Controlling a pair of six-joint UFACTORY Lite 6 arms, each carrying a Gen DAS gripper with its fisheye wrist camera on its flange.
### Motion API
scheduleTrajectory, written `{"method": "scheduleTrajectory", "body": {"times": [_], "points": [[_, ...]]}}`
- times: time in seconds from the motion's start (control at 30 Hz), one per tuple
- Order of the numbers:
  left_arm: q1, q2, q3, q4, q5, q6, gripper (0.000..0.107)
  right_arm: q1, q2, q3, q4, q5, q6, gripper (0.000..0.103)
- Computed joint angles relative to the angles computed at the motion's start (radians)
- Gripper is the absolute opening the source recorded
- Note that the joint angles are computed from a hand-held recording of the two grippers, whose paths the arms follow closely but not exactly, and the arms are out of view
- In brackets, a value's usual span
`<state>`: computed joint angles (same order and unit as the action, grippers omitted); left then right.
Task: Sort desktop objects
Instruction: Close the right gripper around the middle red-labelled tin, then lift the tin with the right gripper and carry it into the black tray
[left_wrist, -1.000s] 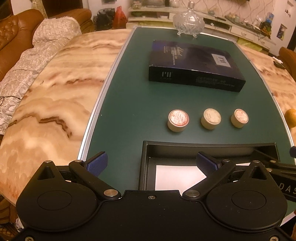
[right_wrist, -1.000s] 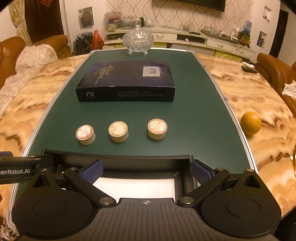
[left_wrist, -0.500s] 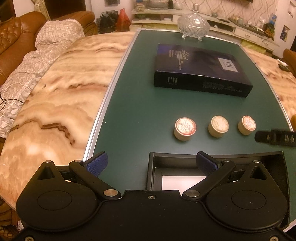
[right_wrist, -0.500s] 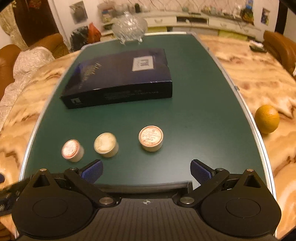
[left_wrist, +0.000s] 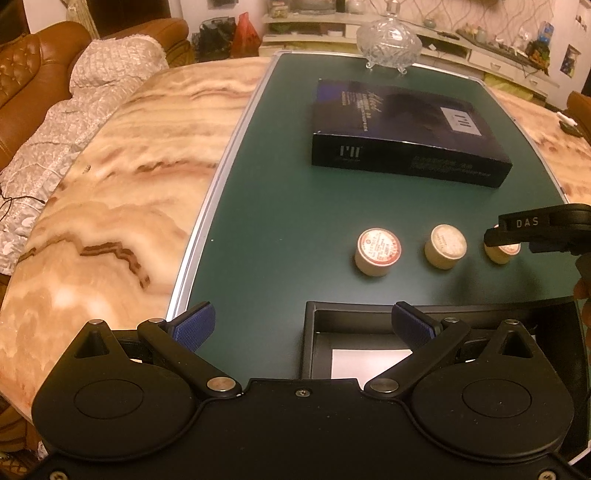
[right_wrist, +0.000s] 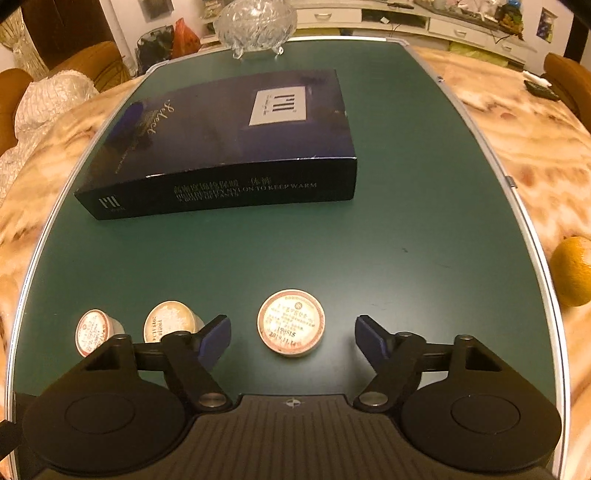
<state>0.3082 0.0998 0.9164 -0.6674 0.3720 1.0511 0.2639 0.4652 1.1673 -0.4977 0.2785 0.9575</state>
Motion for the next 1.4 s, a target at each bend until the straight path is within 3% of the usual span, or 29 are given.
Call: {"method": "scheduleTrajectory", "body": {"times": [0.47, 0.8, 1.13, 1.4], "points": [[-0.006, -0.004, -0.024, -0.014, -0.013, 0.034, 0.103, -0.002, 0.047, 0.045, 0.012, 0.003, -0.020, 0.045], [-0.001, -0.020, -0.040, -0.014, -0.015, 0.043, 0.103, -0.005, 0.010, 0.013, 0.009, -0.007, -0.008, 0.045], [0.043, -0.114, -0.077, -0.018, 0.045, 0.067, 0.103, 0.052, -0.252, -0.172, -0.007, 0.035, 0.049, 0.045], [0.137, -0.228, -0.110, -0.040, 0.150, 0.128, 0.103, 0.183, -0.546, -0.372, -0.031, 0.150, 0.147, 0.045]]}}
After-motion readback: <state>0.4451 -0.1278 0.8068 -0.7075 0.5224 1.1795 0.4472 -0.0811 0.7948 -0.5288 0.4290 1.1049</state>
